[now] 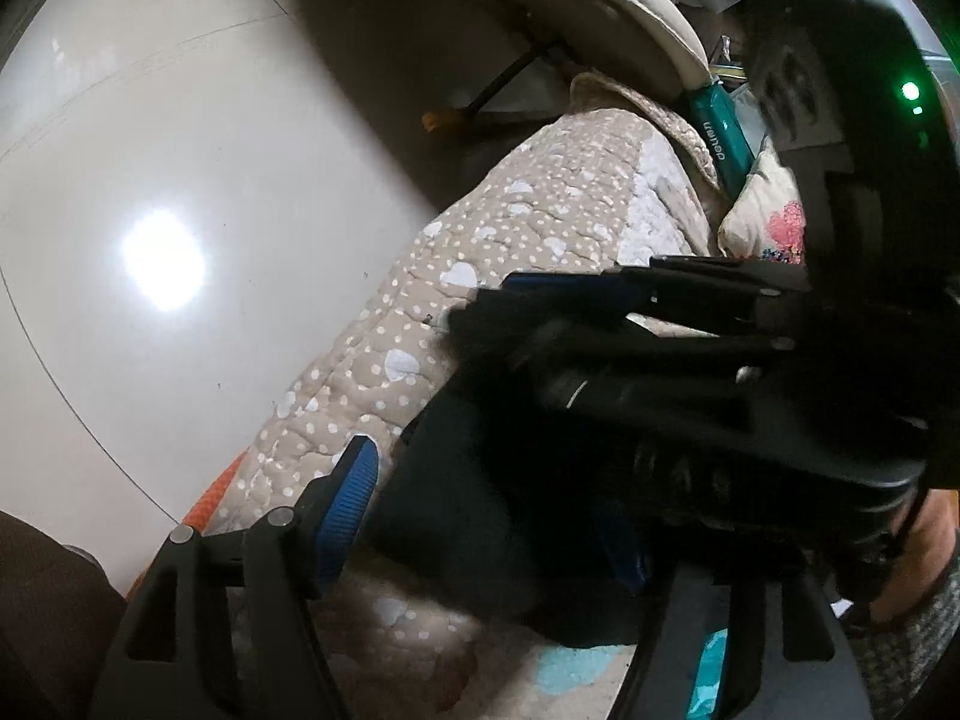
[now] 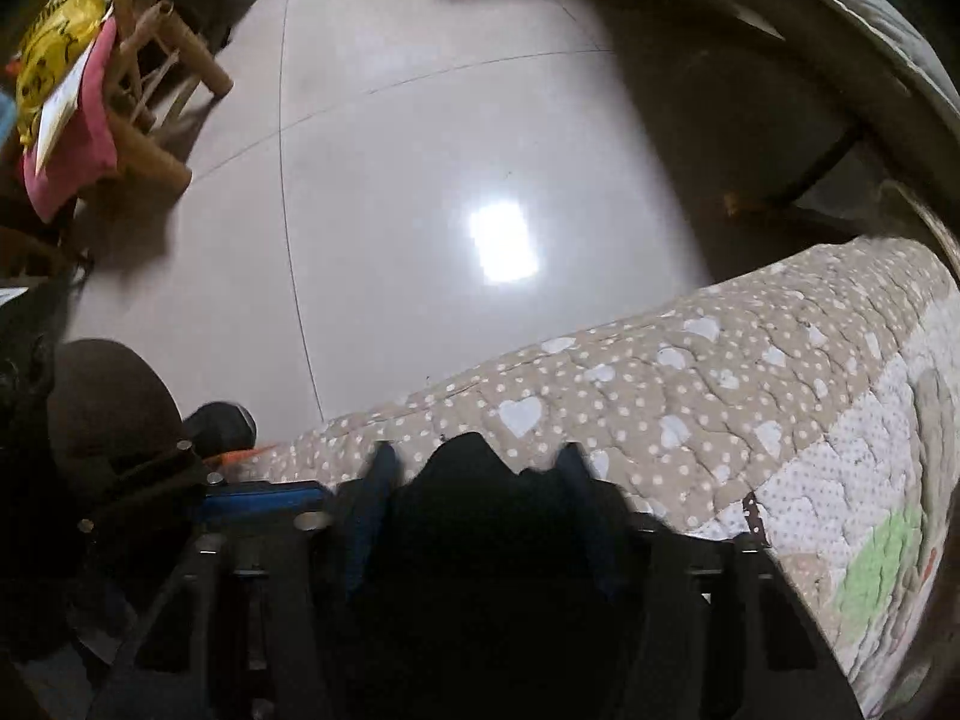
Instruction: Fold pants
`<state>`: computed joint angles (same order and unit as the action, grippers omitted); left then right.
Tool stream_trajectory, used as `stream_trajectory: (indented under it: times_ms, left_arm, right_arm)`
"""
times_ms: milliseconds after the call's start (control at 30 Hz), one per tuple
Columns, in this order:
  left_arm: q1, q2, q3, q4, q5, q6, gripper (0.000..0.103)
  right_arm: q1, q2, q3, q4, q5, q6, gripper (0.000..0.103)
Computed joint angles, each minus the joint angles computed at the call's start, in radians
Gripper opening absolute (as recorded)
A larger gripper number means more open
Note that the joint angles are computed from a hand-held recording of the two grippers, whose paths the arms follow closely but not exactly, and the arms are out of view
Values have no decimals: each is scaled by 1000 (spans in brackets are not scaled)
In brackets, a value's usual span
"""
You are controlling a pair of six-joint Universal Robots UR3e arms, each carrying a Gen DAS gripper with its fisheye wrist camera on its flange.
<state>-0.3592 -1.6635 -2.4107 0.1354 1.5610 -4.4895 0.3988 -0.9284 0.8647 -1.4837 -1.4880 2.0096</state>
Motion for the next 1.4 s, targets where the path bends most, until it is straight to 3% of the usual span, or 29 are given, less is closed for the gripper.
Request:
stream_trajectory:
  times_ms: [67,133,167,200,267,467,667,833,967,1067,1133,1200,1267,1400]
  left_arm:
    - [-2,-6,15,-15,-4,15,68]
    - [-10,-2,40,-49,1,50,47]
    - [-17,0,47,-47,0,81,27]
    - [-40,10,85,-97,31,115,20]
    - [-70,17,134,-155,67,155,15]
    - [-96,60,240,-255,69,180,14]
    - [-174,-66,573,-438,64,225,14]
    - [-255,-375,1084,-673,53,309,14]
    - [-310,-642,1503,-871,34,390,15]
    - [-346,-771,1753,-1035,10,417,18]
    - [-362,-750,1732,-1033,-18,433,19]
    - [-375,-652,1562,-938,-29,456,28]
    - [-382,-535,1382,-870,7,448,38]
    - [-350,-348,1081,-784,51,341,42]
  right_arm:
    - [-1,12,-41,26,2,19,14]
    - [-18,11,-79,66,35,29,11]
    - [-29,-3,-81,72,52,31,11]
    - [-53,-31,-76,90,67,19,11]
    - [-77,-80,-49,104,99,9,11]
    - [-181,-201,-3,144,206,-27,11]
    - [-387,-258,-80,289,340,-110,11]
    - [-612,-231,-197,422,408,-184,11]
    - [-783,-212,-156,388,418,-206,11]
    - [-876,-199,-46,252,378,-174,13]
    - [-915,-212,73,94,336,-134,20]
    - [-933,-205,135,-56,290,-68,39]
    - [-949,-180,103,-87,304,-18,50]
    - [-967,-181,10,8,427,6,50]
